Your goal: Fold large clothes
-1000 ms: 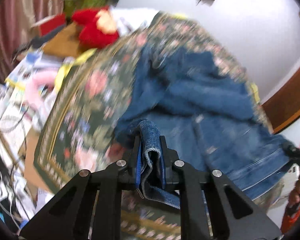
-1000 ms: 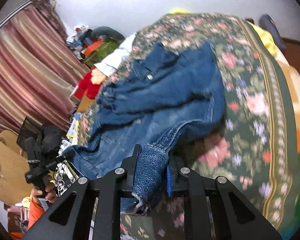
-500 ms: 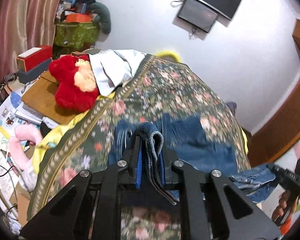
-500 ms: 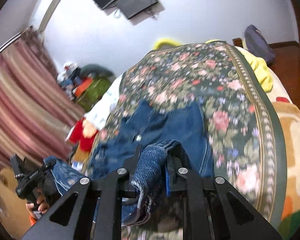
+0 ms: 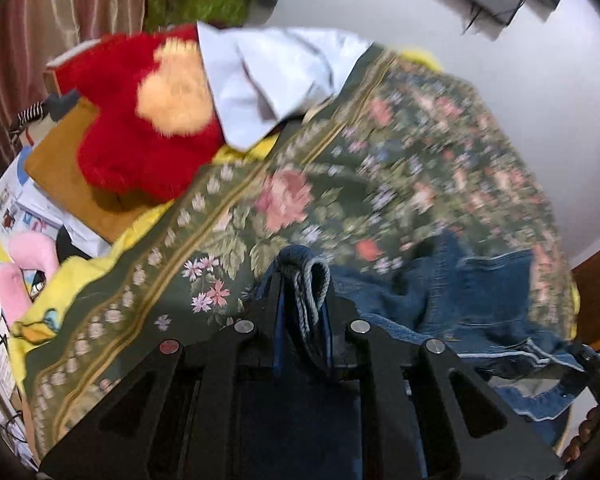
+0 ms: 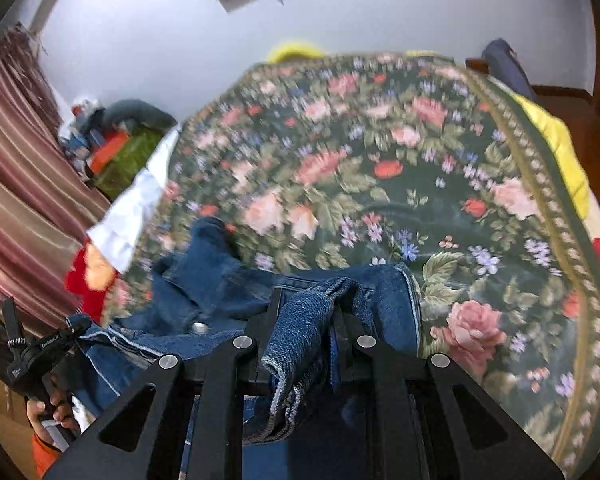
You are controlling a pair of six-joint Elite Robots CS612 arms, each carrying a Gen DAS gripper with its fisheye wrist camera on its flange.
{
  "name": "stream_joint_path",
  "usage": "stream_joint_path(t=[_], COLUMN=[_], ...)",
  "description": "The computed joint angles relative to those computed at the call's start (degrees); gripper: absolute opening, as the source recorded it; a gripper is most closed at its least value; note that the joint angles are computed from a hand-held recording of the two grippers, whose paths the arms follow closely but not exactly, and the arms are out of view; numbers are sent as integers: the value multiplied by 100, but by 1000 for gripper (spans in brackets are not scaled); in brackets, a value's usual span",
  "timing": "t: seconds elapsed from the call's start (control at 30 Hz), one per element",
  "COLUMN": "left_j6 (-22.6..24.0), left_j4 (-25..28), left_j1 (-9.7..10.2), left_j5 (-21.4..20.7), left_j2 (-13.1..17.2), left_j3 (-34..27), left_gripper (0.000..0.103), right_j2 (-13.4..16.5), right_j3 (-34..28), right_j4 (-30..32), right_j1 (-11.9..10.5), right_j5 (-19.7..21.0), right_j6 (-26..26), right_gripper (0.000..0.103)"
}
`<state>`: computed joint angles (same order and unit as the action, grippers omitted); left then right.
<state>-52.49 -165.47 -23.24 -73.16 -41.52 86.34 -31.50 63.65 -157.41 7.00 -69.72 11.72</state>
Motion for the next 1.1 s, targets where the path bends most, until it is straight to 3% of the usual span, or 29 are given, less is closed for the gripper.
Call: stream_joint_path(t=[0.17,0.33,0.37,0.43,0.47,0.53,0.63,0.73,0.9,1.0,1.1], left_j6=[97,425,543,773,917,1229,1650,2062,2669,2873,2788], left_j4=[21,362,542,1068,1168,1186,1067,697,38,-204,-164], left_j1=[31,-16,-53,-163,-205,-276,-418,-551,-732,-835,-863], left_j5=[44,251,421,944,1094,1255,1586,1729,1470,1167,692], left_j2=[129,126,128,109,91,13,-199,-426,-719,-793,-757], left_j3=[-55,-153,-206,-300,-304,-247,-55,188,517,655,642], left_gripper=[24,27,34,45,46,46,54,66,81,86,88], right_j2=[210,87,38,-144,-234,-373,-555,-797,-1205,-1388,-1424], right_j3=[-240,-183,-147,133,276,466,624,927,1564,1904,1975], right_j4=[433,830,874,395,100,-150,232,351,46,-221,-108], right_j1=[-66,-183,-197,-201,-179,-215,-371,-389,-256,-188,-90], right_j5=[214,626,637,199,-271,-673,-195,-314,-632,-503,-398], right_j6=[-406,-910,-974,-845,-695,-478,-567,-831,-1686,-2042,-2362], right_gripper=[15,16,16,16,16,16,16,16,16,16,16])
